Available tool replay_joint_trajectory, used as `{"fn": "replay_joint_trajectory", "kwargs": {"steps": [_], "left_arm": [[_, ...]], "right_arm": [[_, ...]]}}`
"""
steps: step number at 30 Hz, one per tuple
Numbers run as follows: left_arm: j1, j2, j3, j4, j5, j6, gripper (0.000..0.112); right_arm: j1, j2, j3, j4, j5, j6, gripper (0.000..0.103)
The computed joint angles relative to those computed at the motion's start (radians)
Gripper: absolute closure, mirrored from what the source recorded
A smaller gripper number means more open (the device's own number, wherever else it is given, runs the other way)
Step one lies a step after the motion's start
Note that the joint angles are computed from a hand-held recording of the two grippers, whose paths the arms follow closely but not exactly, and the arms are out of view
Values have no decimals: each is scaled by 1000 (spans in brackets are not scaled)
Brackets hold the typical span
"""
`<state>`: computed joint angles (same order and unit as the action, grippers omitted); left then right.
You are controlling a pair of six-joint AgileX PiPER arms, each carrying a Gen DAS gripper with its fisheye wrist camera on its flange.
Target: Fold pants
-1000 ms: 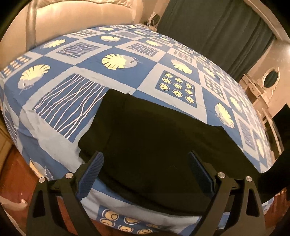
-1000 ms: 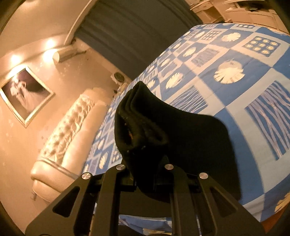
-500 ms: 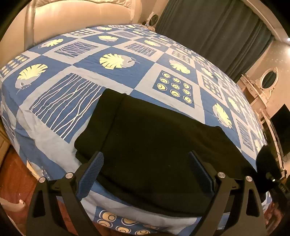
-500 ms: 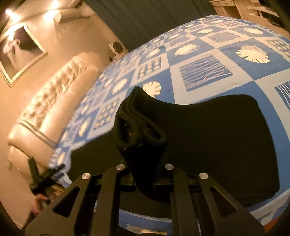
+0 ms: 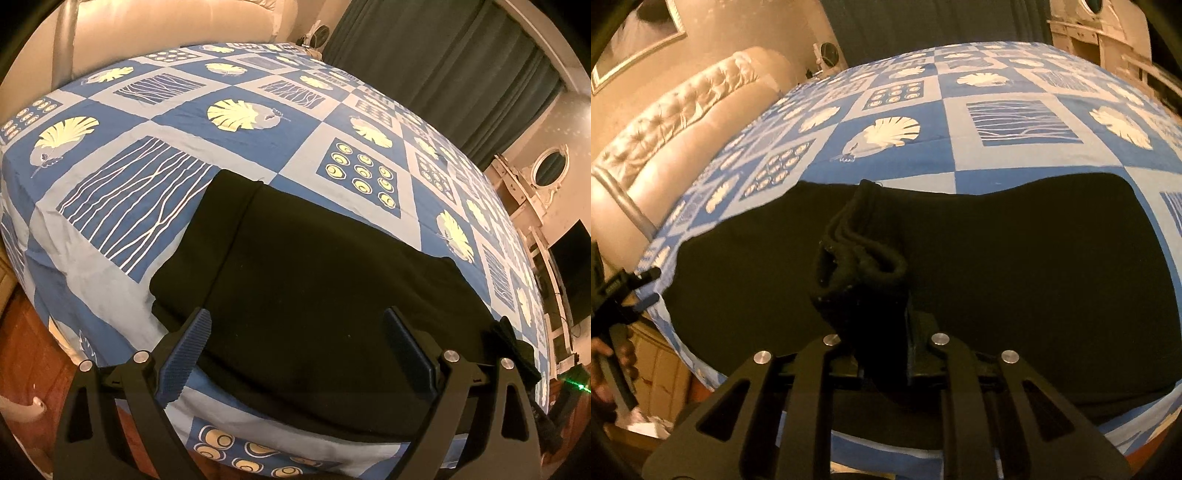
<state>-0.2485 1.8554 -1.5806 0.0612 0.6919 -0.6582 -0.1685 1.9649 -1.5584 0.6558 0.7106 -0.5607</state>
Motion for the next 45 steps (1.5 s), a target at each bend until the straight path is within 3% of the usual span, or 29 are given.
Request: {"fn": "replay_joint_trajectory", "kwargs": {"steps": [6,10,14,22,27,32,37,39,41,45], "left_arm": [[2,3,6,-5,-3,4,20],[11,2,16,-18,-10,13,20],[13,-1,21,-30,-8,16,20],[17,-2,20,-41,-5,22,20],[18,-4,24,-48,-7,27,20],[20,-4,25,-48,-5,25,20],[28,-3,25,-60,-6,19,20],[30,-1,25,-64,-7,20,20],[29,0,26,-67,-6,21,20],[20,0,27,-56,-2,28,20]], "right_arm": [[46,3,17,-25,-17,18,77],[49,-14,51,41,-16,-31,55],[54,-30,63,72,17,-49,45],[71,-66,110,114,71,-68,32],[65,-80,121,140,98,-87,29],[-66,-158,192,321,150,-205,29],[-410,-206,310,650,197,-301,29],[-506,-158,298,660,181,-229,28],[-578,-41,230,642,273,-118,28],[-613,113,177,709,438,-101,28]]}}
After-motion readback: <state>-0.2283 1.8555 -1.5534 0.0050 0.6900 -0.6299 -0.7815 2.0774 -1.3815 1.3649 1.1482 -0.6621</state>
